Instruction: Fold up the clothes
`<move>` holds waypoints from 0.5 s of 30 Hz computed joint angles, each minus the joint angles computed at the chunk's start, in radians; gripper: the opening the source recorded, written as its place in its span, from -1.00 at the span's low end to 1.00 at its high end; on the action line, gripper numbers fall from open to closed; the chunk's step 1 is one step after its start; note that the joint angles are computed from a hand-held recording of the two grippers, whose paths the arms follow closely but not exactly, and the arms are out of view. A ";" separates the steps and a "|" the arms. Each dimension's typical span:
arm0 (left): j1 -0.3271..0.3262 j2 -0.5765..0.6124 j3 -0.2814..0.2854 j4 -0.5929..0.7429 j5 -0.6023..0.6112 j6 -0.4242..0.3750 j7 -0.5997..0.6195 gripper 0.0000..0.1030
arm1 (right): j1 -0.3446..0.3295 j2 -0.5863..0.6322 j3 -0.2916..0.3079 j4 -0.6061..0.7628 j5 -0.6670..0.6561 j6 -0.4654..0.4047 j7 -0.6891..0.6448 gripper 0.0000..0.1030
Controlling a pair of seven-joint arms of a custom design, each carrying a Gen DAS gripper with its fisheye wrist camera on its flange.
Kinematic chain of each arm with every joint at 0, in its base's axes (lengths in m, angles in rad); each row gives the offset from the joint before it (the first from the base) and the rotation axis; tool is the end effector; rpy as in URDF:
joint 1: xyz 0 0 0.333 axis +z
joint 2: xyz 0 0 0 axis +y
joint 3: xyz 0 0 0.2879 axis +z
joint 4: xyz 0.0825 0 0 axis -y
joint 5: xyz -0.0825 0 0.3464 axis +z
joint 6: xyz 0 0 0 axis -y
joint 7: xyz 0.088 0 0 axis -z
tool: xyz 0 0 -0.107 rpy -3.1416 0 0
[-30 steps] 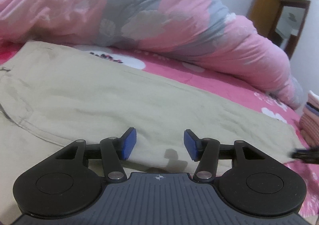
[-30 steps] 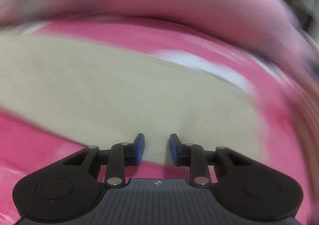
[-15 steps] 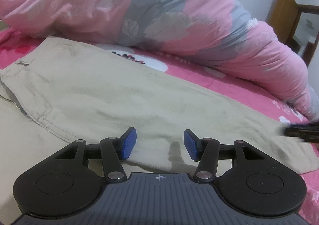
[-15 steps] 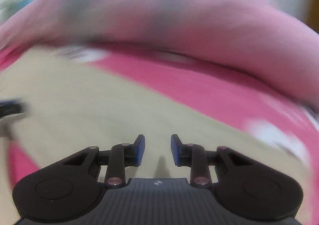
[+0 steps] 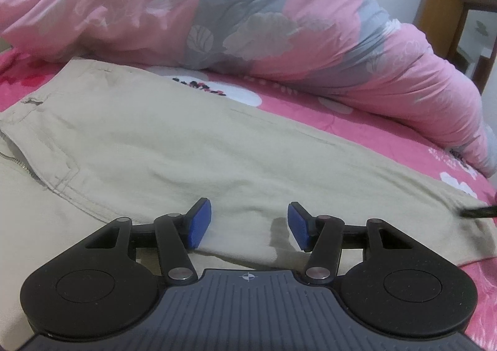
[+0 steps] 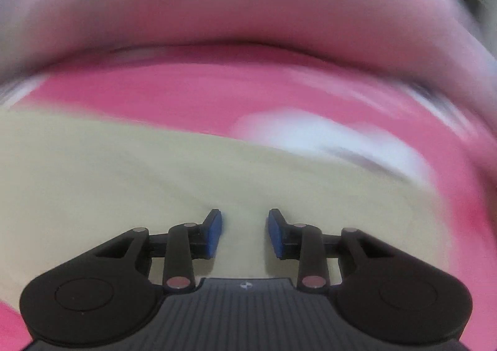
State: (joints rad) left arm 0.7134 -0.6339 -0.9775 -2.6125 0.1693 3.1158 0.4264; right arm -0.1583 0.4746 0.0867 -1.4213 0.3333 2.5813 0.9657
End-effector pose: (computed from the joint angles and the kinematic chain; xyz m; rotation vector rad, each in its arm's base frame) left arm 0.4105 -0.1556 0.4598 -2.0283 1.1139 -0.9443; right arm 0.6916 -0.0683 0.4916 -2.0081 1.4976 -0.6304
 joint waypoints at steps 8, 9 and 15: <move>0.014 -0.017 -0.017 -0.008 -0.009 0.023 -0.004 0.11 | -0.303 -0.187 -0.080 -0.086 0.247 -0.169 0.171 -0.34; 0.011 -0.029 -0.016 -0.012 -0.012 0.025 -0.003 0.11 | -0.340 -0.274 -0.079 -0.168 0.339 -0.197 0.071 -0.32; -0.134 -0.117 0.061 -0.006 -0.024 -0.039 0.027 0.12 | -0.385 -0.679 -0.235 -0.525 0.610 -0.416 -0.301 -0.06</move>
State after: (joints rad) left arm 0.5789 -0.7508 -0.9163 -2.6180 0.1450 3.0763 0.4536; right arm -0.5429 -0.2041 -0.1478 -1.9459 0.9438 2.1656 0.6647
